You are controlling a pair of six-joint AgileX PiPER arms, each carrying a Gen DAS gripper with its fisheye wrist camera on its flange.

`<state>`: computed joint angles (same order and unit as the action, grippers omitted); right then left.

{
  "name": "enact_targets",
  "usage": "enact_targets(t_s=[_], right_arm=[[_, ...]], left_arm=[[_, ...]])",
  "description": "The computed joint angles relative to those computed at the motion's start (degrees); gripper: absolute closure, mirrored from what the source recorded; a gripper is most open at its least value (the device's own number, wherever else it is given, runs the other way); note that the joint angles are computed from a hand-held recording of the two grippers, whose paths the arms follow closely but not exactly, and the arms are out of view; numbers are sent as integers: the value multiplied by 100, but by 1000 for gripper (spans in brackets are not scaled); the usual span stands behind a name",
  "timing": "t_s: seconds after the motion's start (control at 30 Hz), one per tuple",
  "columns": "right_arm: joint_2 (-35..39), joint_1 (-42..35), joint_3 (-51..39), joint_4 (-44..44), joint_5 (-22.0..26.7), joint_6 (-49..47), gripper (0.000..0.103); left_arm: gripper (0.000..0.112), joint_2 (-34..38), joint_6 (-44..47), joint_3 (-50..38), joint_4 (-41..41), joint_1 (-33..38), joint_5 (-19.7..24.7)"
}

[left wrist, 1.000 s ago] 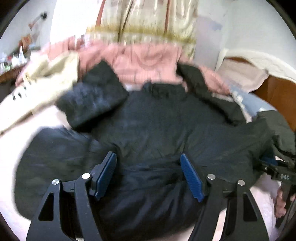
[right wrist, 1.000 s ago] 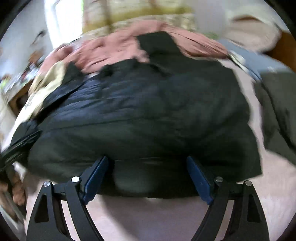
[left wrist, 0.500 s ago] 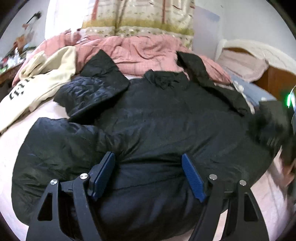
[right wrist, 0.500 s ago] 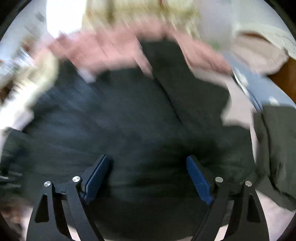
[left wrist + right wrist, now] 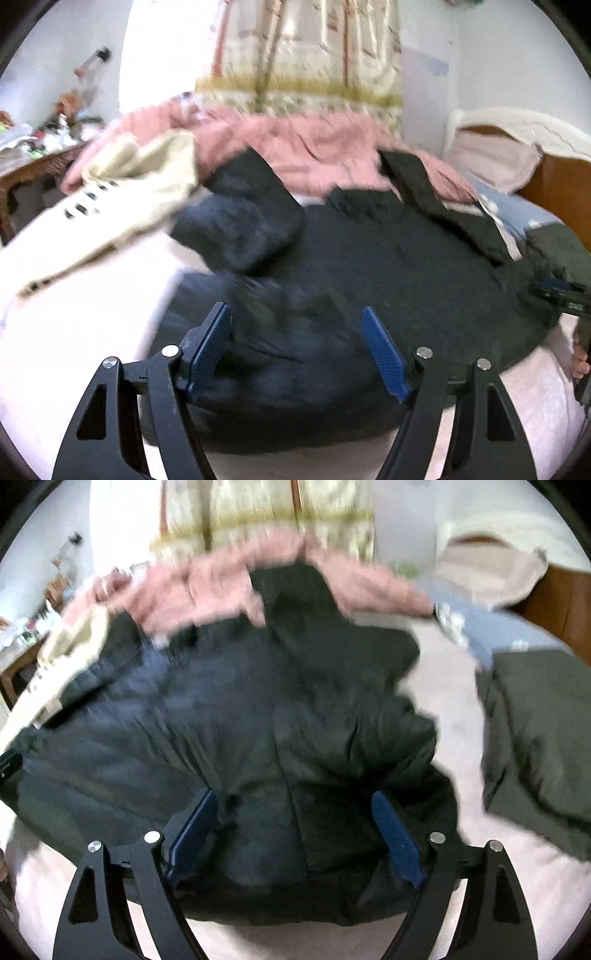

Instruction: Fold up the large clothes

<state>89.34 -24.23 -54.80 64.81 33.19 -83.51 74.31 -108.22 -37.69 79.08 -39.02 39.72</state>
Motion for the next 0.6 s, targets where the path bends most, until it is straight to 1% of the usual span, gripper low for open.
enact_targets(t_s=[0.03, 0.07, 0.1, 0.13, 0.17, 0.2, 0.23, 0.27, 0.3, 0.4, 0.43, 0.47, 0.53, 0.6], right_arm=[[-26, -25, 41, 282, -7, -302, 16], [2, -11, 8, 363, -38, -375, 16], [181, 62, -123, 215, -148, -219, 16], [380, 150, -294, -146, -267, 166, 16], [670, 204, -532, -631, -302, 739, 16], [906, 214, -760, -1110, -163, 1312, 16], [1157, 210, -1066, -1605, 134, 1885, 16], [1208, 253, -1206, -1917, 230, 2282, 16], [1192, 301, -1234, -2055, 207, 2449, 16], [1116, 492, -1081, -2288, -149, 2590, 15], [1108, 572, -1068, -2449, -252, 2714, 14], [1123, 596, -1081, -2520, -289, 2763, 14], [1164, 588, -1091, -2503, -285, 2739, 14], [1176, 527, -1080, -2403, -237, 2618, 14]], left_arm=[[43, -62, 16, 24, -68, 193, -29], [48, -68, 39, 35, -207, 523, -250], [62, -67, 9, 99, -266, 928, -678], [70, -2, 115, 128, -410, 1306, -1110], [71, 182, 449, 85, -777, 1677, -1460], [73, 380, 1012, -2, -1350, 1957, -1695], [72, 548, 1450, -76, -1824, 2165, -1890], [71, 693, 1660, -146, -2081, 2244, -1895], [70, 800, 1644, -237, -2108, 2147, -1694], [70, 1236, 1669, -666, -2030, 1582, -737], [70, 1324, 1759, -765, -2092, 1511, -598], [70, 1365, 1837, -807, -2149, 1517, -584], [70, 1313, 1901, -729, -2195, 1675, -807], [70, 1277, 1910, -680, -2181, 1745, -888]])
